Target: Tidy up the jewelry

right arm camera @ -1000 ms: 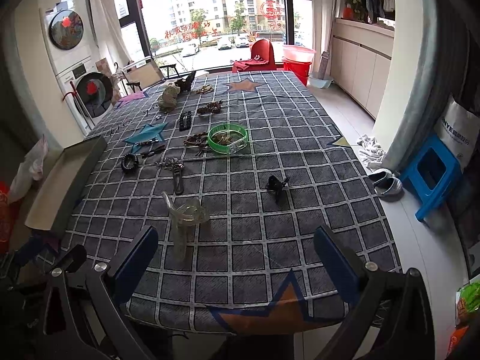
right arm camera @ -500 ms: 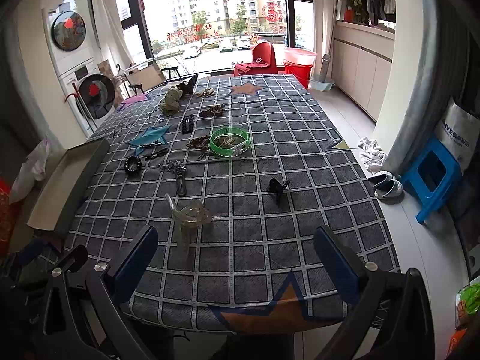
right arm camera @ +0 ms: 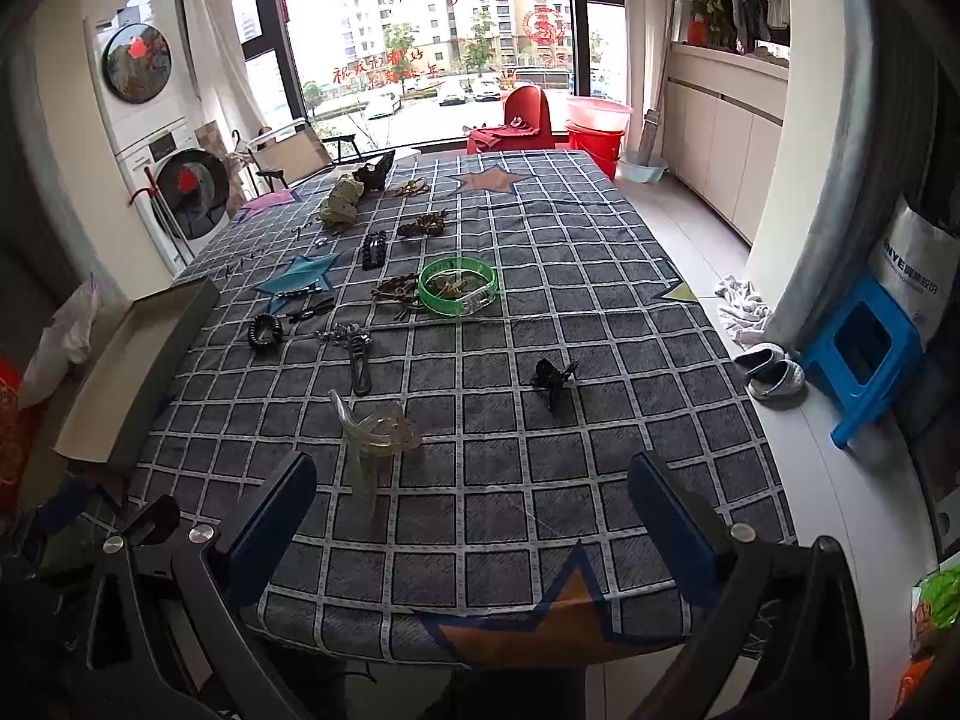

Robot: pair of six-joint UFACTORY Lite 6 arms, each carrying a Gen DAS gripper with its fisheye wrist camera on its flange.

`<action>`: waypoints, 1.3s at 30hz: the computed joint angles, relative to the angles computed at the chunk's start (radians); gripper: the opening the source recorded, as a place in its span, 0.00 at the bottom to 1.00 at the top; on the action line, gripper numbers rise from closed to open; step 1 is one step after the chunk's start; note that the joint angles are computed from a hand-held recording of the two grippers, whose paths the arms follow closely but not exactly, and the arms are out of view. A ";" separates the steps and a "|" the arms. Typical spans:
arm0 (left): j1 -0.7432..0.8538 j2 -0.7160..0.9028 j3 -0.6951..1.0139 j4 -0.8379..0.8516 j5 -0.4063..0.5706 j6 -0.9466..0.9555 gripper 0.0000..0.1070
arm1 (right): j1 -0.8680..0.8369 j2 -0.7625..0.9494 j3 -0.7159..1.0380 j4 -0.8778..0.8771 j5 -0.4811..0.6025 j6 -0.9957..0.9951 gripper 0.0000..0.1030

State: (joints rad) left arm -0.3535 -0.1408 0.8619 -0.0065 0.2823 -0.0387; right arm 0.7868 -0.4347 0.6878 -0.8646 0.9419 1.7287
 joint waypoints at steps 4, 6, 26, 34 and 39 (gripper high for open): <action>0.000 -0.002 0.001 0.004 0.002 -0.003 0.96 | -0.001 -0.002 0.000 0.002 0.002 -0.002 1.00; 0.000 -0.003 0.001 0.007 0.002 -0.003 0.96 | 0.001 -0.007 -0.001 0.001 0.007 0.000 1.00; -0.021 0.015 0.012 0.072 0.013 -0.074 0.96 | -0.034 -0.016 -0.008 0.011 0.003 -0.030 1.00; 0.007 0.136 0.102 -0.072 0.027 0.087 0.96 | -0.153 -0.039 -0.048 0.019 -0.127 -0.101 1.00; 0.025 0.271 0.226 -0.072 0.028 0.099 0.96 | -0.321 -0.100 -0.096 0.052 -0.266 -0.200 1.00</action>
